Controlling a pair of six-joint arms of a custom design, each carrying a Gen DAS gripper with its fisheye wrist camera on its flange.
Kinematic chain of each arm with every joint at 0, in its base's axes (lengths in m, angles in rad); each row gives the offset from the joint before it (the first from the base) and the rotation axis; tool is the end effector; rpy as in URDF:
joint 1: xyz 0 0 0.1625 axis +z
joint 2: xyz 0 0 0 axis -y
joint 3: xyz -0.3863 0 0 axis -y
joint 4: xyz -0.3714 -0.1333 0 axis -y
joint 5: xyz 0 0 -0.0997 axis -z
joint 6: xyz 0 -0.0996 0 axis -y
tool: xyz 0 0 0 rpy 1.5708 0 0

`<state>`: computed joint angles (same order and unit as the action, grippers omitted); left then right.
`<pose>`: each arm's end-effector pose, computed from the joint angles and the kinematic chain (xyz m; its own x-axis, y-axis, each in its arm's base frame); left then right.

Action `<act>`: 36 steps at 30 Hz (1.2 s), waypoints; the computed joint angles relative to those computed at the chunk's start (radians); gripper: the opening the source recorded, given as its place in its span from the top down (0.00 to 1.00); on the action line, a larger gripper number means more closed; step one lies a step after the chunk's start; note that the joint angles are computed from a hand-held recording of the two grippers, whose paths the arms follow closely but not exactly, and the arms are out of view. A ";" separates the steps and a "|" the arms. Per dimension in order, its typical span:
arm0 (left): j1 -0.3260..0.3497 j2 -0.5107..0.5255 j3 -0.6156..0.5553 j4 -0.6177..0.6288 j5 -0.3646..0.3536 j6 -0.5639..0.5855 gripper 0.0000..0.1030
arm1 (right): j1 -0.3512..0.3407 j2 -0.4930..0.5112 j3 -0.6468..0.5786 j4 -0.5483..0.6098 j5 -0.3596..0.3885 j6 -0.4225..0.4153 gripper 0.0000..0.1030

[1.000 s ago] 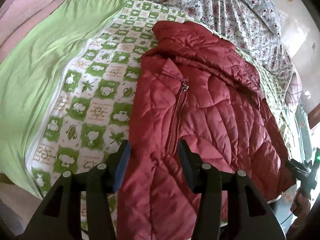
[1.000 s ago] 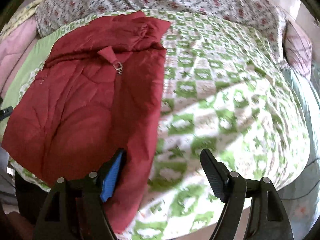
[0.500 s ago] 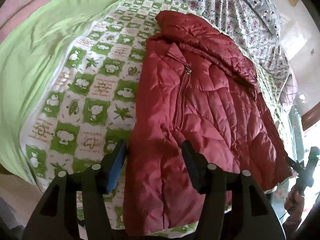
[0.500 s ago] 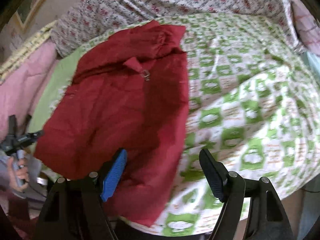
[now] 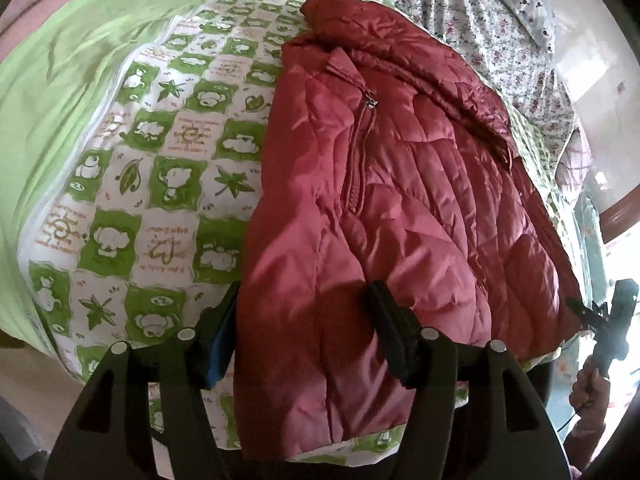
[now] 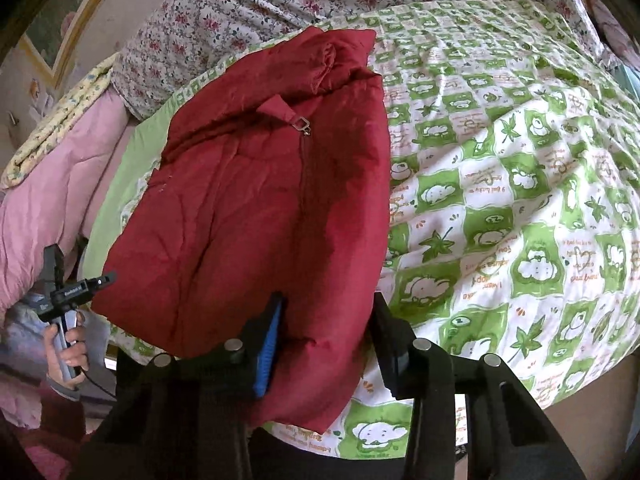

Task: Fold large clothes
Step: 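Grasp the jacket hem with the left gripper and lift it toward the collar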

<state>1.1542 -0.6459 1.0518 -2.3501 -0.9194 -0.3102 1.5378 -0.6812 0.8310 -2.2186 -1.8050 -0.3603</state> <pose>-0.1350 -0.7838 0.2110 -0.8927 -0.1461 -0.4262 0.1095 0.8473 -0.5197 0.0837 -0.8044 0.3128 -0.9165 -0.1759 0.3592 -0.3143 0.8721 -0.3751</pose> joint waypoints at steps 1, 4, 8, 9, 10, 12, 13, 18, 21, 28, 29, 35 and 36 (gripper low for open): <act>-0.001 -0.001 0.004 -0.004 -0.001 0.005 0.41 | -0.003 0.002 -0.008 0.010 0.010 0.006 0.56; -0.003 -0.002 0.010 -0.013 -0.003 0.019 0.41 | -0.006 0.002 -0.008 0.013 0.022 0.017 0.56; 0.000 -0.006 0.020 -0.024 -0.017 0.028 0.41 | -0.009 -0.005 0.003 0.019 0.029 0.019 0.56; 0.001 -0.008 0.023 -0.025 -0.023 0.030 0.41 | -0.010 -0.008 0.007 0.022 0.034 0.021 0.56; 0.002 -0.011 0.029 -0.030 -0.029 0.035 0.41 | -0.012 -0.012 0.011 0.025 0.041 0.022 0.56; 0.003 -0.012 0.036 -0.043 -0.037 0.042 0.41 | -0.013 -0.018 0.022 0.017 0.047 0.016 0.60; 0.004 -0.013 0.038 -0.048 -0.042 0.047 0.41 | -0.012 -0.020 0.029 0.008 0.047 0.011 0.62; -0.002 -0.021 0.059 -0.083 -0.068 0.097 0.68 | -0.009 -0.032 0.057 -0.028 0.069 -0.019 0.71; -0.013 -0.019 0.062 -0.099 -0.050 0.132 0.78 | -0.010 -0.031 0.053 -0.028 0.086 -0.024 0.72; -0.031 -0.033 0.085 -0.165 -0.045 0.182 0.86 | -0.020 -0.043 0.062 -0.037 0.147 -0.017 0.75; -0.036 -0.033 0.085 -0.174 -0.038 0.193 0.86 | -0.020 -0.043 0.062 -0.037 0.152 -0.018 0.75; -0.047 -0.031 0.069 -0.212 -0.045 0.218 0.87 | -0.022 -0.042 0.040 -0.035 0.218 -0.020 0.77; -0.048 -0.030 0.064 -0.218 -0.047 0.220 0.87 | -0.022 -0.041 0.038 -0.039 0.225 -0.019 0.77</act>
